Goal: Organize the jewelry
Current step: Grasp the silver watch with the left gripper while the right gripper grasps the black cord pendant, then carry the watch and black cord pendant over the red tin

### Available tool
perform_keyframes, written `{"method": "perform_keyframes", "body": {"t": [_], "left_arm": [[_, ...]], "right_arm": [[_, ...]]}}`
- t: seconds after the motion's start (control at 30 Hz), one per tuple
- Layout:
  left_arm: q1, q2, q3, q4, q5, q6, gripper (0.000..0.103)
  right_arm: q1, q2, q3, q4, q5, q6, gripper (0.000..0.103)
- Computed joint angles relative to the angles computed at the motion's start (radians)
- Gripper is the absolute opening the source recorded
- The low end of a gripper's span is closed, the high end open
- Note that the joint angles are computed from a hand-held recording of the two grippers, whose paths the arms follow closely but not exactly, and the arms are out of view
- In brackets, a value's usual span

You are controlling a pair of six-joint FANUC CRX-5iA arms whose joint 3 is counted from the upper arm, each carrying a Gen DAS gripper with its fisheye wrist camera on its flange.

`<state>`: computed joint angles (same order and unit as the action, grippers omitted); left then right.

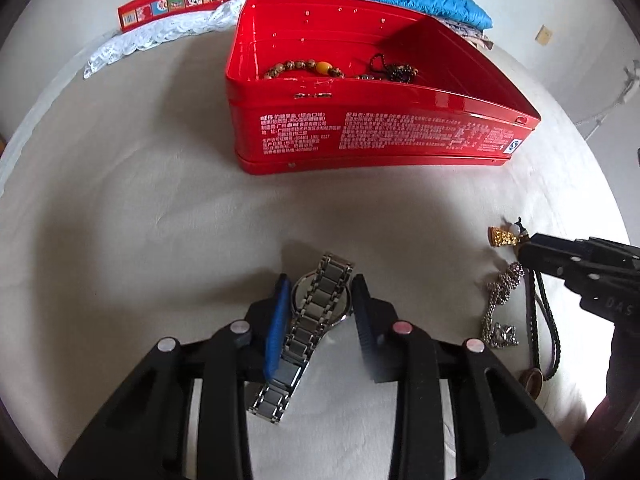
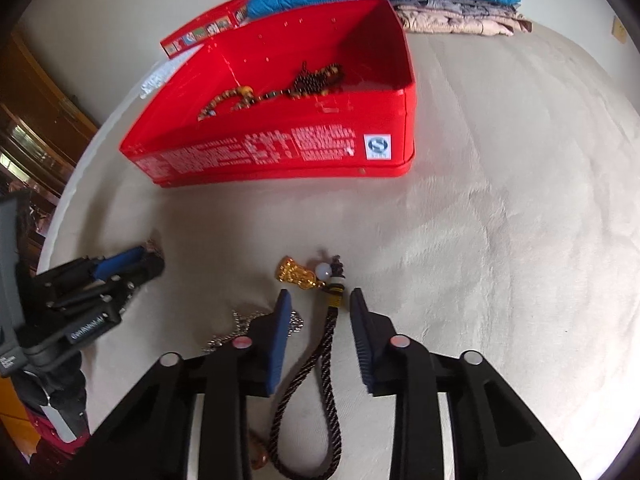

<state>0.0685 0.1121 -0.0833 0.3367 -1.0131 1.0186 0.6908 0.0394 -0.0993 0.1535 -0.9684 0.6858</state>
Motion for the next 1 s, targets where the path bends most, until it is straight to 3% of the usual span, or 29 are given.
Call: {"method": "perform_keyframes", "body": {"t": [0.23,0.33,0.4,0.5,0.73,1.0], "left_arm": [[-0.005,-0.01,-0.018,0.01,0.023,-0.008,0.037],[-0.016,-0.02,-0.028,-0.012,0.047,-0.004,0.037],[-0.016,-0.023,-0.029,-0.019,0.053,0.004,0.03],[0.004,-0.015,-0.032,0.027,0.035,-0.016,0.03],[0.049,0.006,-0.018,0.114,-0.036,-0.033,0.03],[0.079,-0.04,-0.045,0.178,-0.025,-0.055,0.03]], "right_arm": [[0.007,0.021,-0.005,0.053,0.01,-0.008,0.01],[-0.006,0.009,-0.019,0.035,0.046,-0.011,0.009],[-0.02,-0.014,-0.04,0.011,0.088,-0.016,0.009],[-0.025,-0.044,-0.064,0.011,0.117,-0.032,0.009],[-0.021,-0.093,-0.09,0.04,0.139,-0.073,0.008],[-0.011,-0.115,-0.09,0.045,0.151,-0.069,0.008]]}}
